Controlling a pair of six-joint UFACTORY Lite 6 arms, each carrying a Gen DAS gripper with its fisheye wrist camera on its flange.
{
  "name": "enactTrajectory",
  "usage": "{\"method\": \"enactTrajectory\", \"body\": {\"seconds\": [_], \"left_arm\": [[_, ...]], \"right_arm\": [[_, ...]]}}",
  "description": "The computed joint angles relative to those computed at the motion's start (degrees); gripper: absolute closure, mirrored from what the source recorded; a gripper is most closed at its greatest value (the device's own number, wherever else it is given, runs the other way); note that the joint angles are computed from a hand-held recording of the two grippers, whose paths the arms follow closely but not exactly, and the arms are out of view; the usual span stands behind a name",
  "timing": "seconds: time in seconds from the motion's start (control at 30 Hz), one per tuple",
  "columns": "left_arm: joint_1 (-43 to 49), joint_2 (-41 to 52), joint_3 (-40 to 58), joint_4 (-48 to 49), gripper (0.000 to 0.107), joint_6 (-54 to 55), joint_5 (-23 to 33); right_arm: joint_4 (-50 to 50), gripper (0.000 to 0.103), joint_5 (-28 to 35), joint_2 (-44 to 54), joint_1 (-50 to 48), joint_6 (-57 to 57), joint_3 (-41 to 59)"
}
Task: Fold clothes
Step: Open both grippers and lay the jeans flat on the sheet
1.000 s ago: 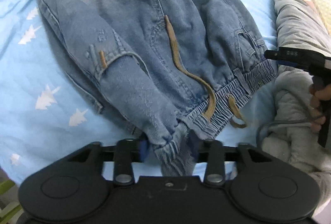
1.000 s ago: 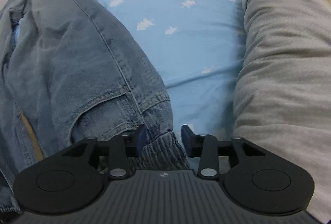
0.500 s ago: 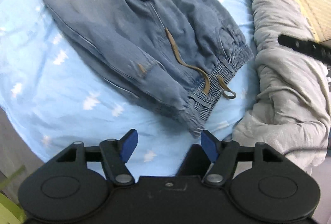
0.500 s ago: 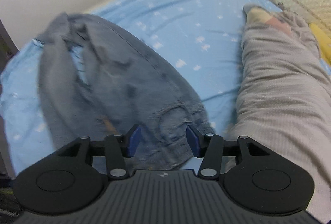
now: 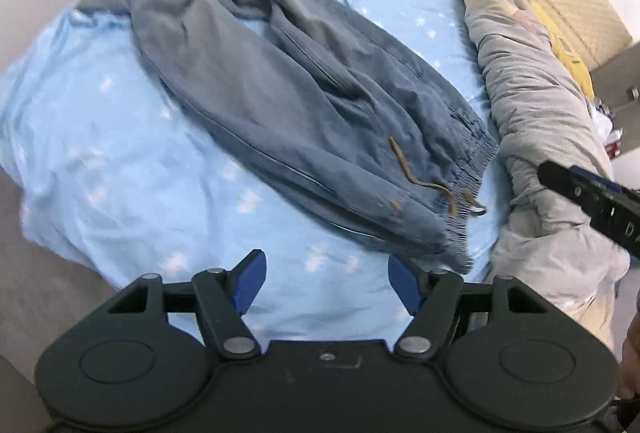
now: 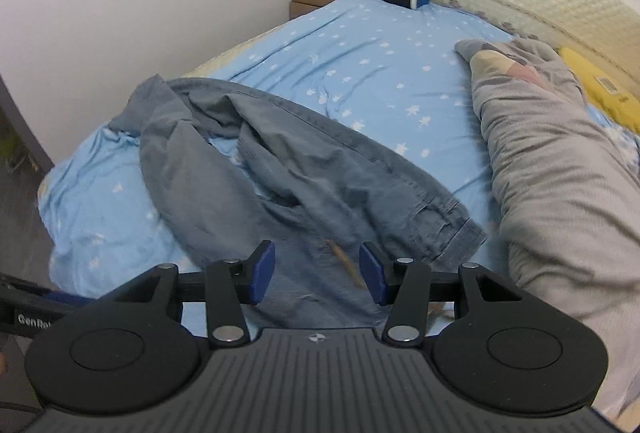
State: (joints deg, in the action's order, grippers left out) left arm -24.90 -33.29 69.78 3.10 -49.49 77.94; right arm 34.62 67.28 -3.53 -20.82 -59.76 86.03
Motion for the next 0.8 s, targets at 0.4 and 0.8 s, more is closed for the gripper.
{"method": "enactTrajectory", "body": {"seconds": [0.4, 0.8], "left_arm": [[49.9, 1.0, 4.0, -16.3, 0.042, 49.5, 8.7], [57.6, 24.2, 22.3, -13.9, 0.042, 53.0, 5.4]], "right_arm": [[-8.9, 0.053, -9.7, -11.4, 18.3, 26.7, -12.2], [-9.1, 0.053, -16.0, 4.4, 29.2, 34.7, -2.9]]}}
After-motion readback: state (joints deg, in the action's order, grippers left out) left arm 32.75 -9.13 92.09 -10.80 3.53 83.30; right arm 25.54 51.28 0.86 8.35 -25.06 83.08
